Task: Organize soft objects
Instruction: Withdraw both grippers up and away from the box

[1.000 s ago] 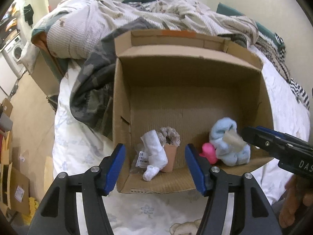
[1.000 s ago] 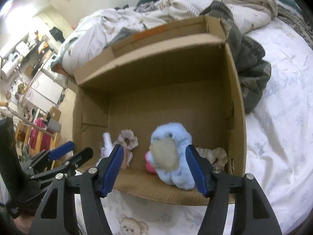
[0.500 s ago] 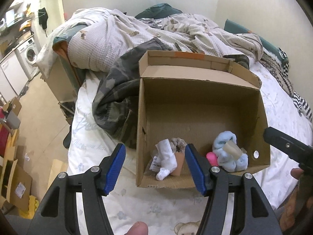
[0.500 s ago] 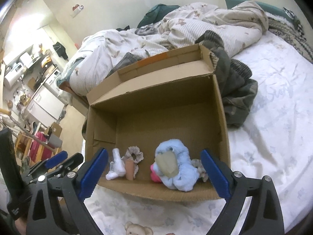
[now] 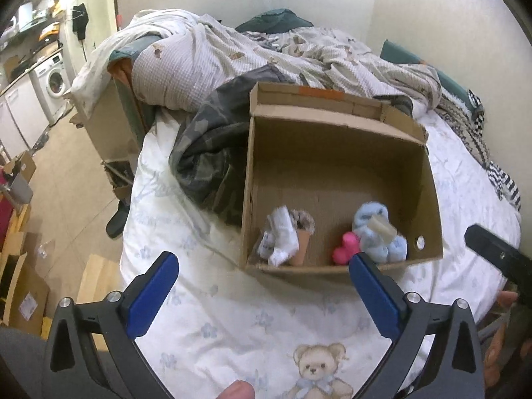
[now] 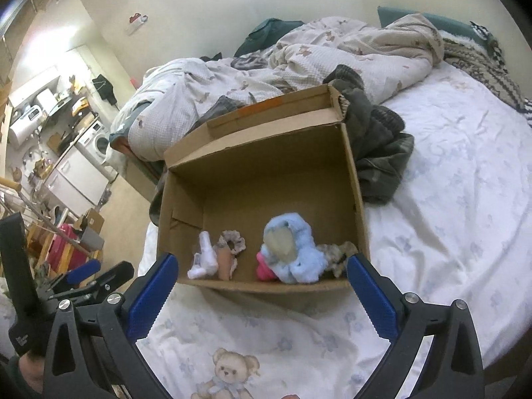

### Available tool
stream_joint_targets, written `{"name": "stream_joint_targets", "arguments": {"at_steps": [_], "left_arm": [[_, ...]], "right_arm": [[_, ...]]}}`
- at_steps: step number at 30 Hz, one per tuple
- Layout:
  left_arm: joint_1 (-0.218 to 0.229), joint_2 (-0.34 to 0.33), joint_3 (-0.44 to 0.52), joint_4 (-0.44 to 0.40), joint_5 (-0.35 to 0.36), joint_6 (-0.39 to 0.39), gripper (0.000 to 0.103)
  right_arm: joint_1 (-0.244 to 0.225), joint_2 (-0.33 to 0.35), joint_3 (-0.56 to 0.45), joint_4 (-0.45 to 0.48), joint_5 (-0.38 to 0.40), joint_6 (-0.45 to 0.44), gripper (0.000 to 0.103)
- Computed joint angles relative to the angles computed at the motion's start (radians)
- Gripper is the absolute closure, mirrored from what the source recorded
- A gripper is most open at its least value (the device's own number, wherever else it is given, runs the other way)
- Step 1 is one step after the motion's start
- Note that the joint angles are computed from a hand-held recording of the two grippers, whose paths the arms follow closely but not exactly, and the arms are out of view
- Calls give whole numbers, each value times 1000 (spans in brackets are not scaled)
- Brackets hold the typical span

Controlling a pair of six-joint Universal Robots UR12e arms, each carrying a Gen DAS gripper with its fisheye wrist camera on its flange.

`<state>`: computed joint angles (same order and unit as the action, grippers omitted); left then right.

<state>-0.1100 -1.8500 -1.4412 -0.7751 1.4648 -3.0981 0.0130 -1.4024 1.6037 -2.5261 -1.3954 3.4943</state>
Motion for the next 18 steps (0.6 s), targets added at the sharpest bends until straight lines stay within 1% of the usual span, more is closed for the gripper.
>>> {"name": "stream_joint_targets", "arguments": {"at_steps": [3,7,8,10,12,14,18], "left_arm": [[-6,20,-34,29,20,5,1],[-5,34,-63,66,4,9,1],[-8,33,-66,68,11,20,1],[-15,26,-65,78,32,30,1],[-13,21,-61,73,20,28,1],[-8,21,-62,83,3,22,1],[-8,22,-65,112,22,13,1]], "right_arm": [[6,-18,25,-17,-24,26,0],[11,-29,54,-51,-22,55,0],[14,-27,55,-61,-32,52,0],[26,-19,53,-83,-76,24,0],[35,-11,48,-94,-109,-7,0],[40,-4,42,-85,-128,-23,0],[46,4,34,-58,-147,-34,0]]}}
